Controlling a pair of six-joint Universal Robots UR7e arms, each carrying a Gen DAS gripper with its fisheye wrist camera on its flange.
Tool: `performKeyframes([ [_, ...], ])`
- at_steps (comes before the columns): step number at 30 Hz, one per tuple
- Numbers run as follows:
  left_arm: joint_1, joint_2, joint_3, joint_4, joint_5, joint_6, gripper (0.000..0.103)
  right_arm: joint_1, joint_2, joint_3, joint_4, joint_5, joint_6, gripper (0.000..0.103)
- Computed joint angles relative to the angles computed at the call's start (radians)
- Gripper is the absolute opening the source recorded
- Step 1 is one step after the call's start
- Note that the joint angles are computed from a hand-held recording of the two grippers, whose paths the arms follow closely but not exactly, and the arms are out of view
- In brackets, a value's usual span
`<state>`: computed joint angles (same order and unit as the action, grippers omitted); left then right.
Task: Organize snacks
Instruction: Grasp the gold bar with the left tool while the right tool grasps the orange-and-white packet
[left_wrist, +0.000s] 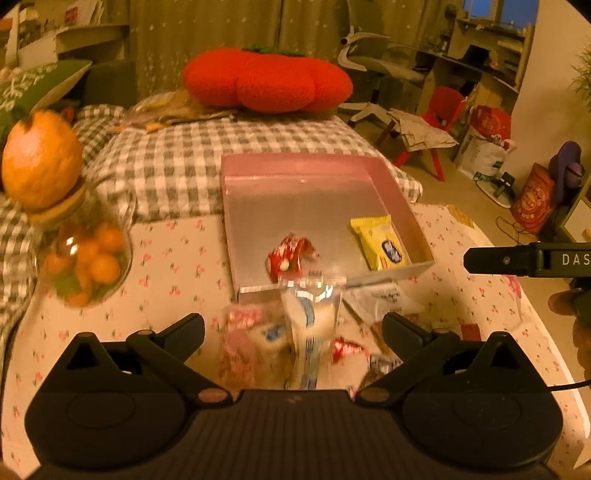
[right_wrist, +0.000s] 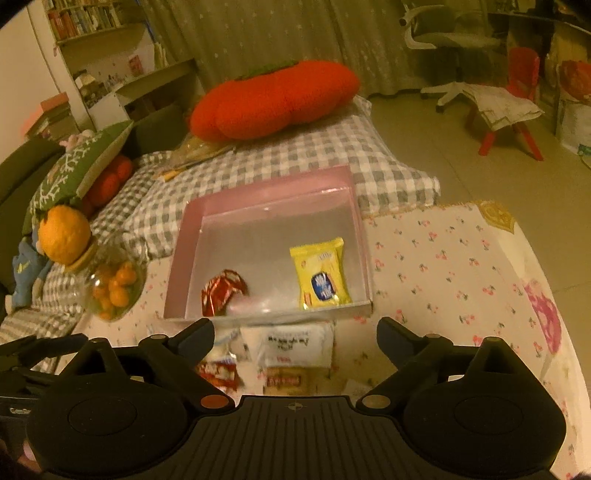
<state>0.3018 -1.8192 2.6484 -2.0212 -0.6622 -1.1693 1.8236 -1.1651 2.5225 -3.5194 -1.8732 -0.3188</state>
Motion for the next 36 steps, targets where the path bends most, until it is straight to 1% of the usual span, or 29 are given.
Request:
performKeyframes([
  [6, -0.065, -0.049, 0.01, 0.186, -0.02, -0.147, 0.103, 0.006, -0.004, 0.042, -0.028, -0.022, -0.033, 0.097],
  [9, -0.094, -0.078, 0.027, 0.238, -0.039, -0.191, 0.103, 0.006, 0.009, 0.064, -0.059, -0.031, -0.063, 0.097],
  [11, -0.106, -0.095, 0.044, 0.244, -0.048, -0.19, 0.103, 0.001, 0.019, 0.08, -0.076, -0.029, -0.079, 0.098],
  [13, -0.112, -0.113, 0.068, 0.227, -0.06, -0.157, 0.103, -0.008, 0.03, 0.095, -0.093, -0.023, -0.092, 0.098],
  [15, -0.108, -0.102, 0.078, 0.209, -0.083, -0.1, 0.103, -0.012, 0.052, 0.109, -0.121, -0.025, -0.11, 0.098],
  [18, -0.119, -0.108, 0.099, 0.222, -0.1, -0.026, 0.103, -0.01, 0.082, 0.122, -0.154, -0.027, -0.141, 0.098],
  [21, -0.12, -0.127, 0.122, 0.217, -0.118, 0.058, 0.102, -0.013, 0.112, 0.131, -0.177, -0.027, -0.152, 0.098],
  [23, -0.104, -0.136, 0.132, 0.191, -0.132, 0.114, 0.102, -0.014, 0.137, 0.133, -0.193, -0.031, -0.159, 0.098],
  [27, -0.048, -0.146, 0.146, 0.119, -0.152, 0.195, 0.1, -0.012, 0.177, 0.134, -0.209, -0.041, -0.181, 0.098],
  [32, 0.016, -0.118, 0.152, 0.049, -0.173, 0.297, 0.097, -0.005, 0.218, 0.134, -0.209, -0.054, -0.215, 0.098],
  [33, 0.029, -0.107, 0.15, 0.041, -0.175, 0.305, 0.094, -0.004, 0.225, 0.134, -0.205, -0.054, -0.219, 0.098],
  [36, 0.047, -0.098, 0.146, 0.046, -0.169, 0.274, 0.096, -0.002, 0.251, 0.131, -0.205, -0.052, -0.22, 0.098],
])
